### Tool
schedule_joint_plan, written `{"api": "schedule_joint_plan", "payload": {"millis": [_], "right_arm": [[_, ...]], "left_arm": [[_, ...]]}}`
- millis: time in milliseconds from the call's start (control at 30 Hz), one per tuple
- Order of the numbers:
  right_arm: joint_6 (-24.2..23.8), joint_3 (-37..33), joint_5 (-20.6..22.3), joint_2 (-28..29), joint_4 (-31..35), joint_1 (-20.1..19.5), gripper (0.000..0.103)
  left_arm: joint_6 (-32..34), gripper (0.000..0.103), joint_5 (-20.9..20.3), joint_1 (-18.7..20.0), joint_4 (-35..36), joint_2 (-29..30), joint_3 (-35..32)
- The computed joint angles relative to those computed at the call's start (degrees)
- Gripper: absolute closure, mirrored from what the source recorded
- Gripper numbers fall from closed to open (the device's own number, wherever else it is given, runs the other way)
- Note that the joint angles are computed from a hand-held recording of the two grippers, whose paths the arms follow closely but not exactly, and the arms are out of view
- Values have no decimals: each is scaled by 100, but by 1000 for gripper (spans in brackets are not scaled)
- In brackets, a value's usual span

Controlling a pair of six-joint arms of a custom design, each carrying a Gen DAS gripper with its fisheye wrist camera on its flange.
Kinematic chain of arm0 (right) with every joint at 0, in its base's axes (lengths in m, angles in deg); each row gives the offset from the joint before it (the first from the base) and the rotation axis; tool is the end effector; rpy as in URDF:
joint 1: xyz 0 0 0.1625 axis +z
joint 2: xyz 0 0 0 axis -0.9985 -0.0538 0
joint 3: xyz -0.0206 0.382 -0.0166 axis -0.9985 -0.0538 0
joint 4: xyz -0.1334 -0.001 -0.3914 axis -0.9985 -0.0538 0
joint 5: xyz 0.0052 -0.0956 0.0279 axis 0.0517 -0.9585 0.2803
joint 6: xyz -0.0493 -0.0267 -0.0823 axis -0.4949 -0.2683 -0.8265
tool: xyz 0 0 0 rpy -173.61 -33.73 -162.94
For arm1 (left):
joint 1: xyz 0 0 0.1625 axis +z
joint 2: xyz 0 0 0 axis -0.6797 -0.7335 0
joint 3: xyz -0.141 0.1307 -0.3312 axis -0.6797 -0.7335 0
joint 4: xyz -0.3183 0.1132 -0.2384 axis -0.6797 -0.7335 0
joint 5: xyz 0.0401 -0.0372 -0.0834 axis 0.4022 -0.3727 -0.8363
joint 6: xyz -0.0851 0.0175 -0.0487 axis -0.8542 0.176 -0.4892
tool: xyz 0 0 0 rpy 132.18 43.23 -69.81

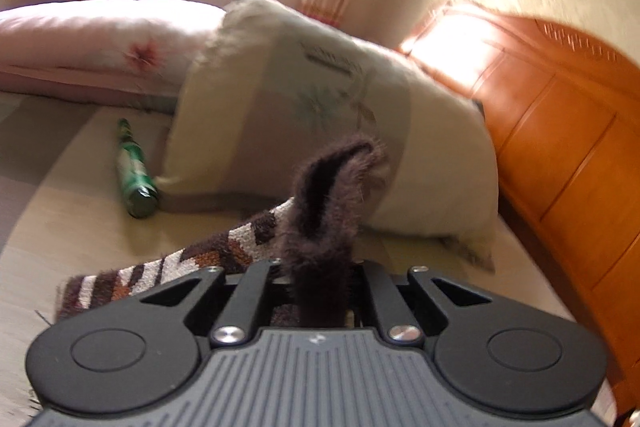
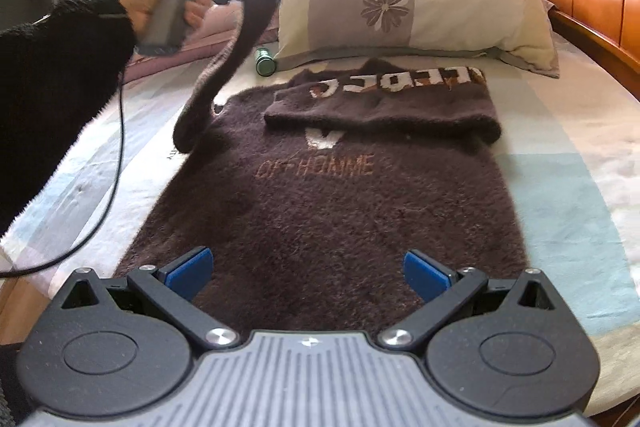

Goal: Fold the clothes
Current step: 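Lift the held sleeve with the left gripper and carry it over the sweater body, then lay the sleeve across the sweater below the collar and open the left gripper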

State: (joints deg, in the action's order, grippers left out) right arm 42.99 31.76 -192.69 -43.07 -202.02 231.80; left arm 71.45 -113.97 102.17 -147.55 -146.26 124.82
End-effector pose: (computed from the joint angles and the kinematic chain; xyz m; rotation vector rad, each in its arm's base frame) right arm 0.4383 -0.2288 -0.0110 0.5682 -2.5135 0.9390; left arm -0.0989 -0.5517 0.4538 0.3554 2.4103 -1.1905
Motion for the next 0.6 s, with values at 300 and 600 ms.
{"api": "schedule_joint_plan", "payload": {"millis": [300, 600], "right_arm": [[341, 199, -8, -90, 87, -173, 0], [663, 270, -83, -69, 130, -290, 0]], "left_arm": [[117, 98, 97, 124, -182, 550, 244], [-24, 98, 252, 306, -144, 981, 294]]}}
